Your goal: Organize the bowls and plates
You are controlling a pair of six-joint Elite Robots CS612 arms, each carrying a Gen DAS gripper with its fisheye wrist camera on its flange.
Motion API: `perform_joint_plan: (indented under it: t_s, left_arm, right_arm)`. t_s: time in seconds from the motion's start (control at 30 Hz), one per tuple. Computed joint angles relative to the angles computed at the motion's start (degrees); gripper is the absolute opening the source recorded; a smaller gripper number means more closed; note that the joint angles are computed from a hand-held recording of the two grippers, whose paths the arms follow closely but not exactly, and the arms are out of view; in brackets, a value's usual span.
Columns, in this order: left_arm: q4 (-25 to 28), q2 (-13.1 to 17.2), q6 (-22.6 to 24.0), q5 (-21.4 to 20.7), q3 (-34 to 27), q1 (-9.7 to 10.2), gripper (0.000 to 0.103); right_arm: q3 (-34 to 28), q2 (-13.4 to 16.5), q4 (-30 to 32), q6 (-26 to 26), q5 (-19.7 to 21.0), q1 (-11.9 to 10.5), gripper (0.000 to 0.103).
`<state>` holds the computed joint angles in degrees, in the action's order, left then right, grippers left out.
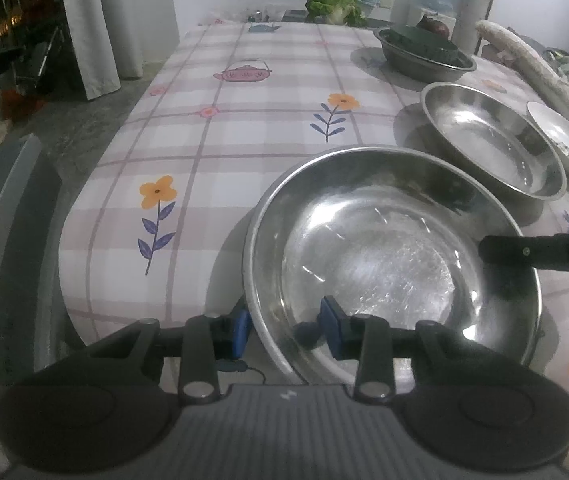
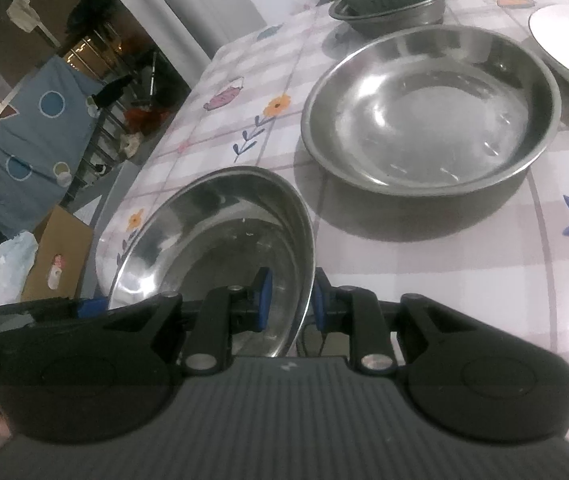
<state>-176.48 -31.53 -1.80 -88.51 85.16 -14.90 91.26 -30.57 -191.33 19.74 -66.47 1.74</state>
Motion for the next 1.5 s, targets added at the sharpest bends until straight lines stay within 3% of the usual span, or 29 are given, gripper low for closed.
perform_joint_plan:
  t_s: [0.43,0.97,1.5]
  left_arm:
    - [-0.5,0.1,-0.1,1.6,0.2,-0.44,0.037]
    - [-2.1,-0.1,-0.6,2.0,0.8,-0.09,0.025]
    - [-2.6,-0.6,-1.2,2.0,1.6,0.38,0.024]
  right_arm:
    - [0.3,-0.2,-0.1,-0.2,-0.8,0.3,0.021]
    - [0.4,-0.4,-0.7,-1.4,-2.4,0.8,0.021]
    - [-0.8,0.1,0.2,-3.9,-2.7,1.3,0.021]
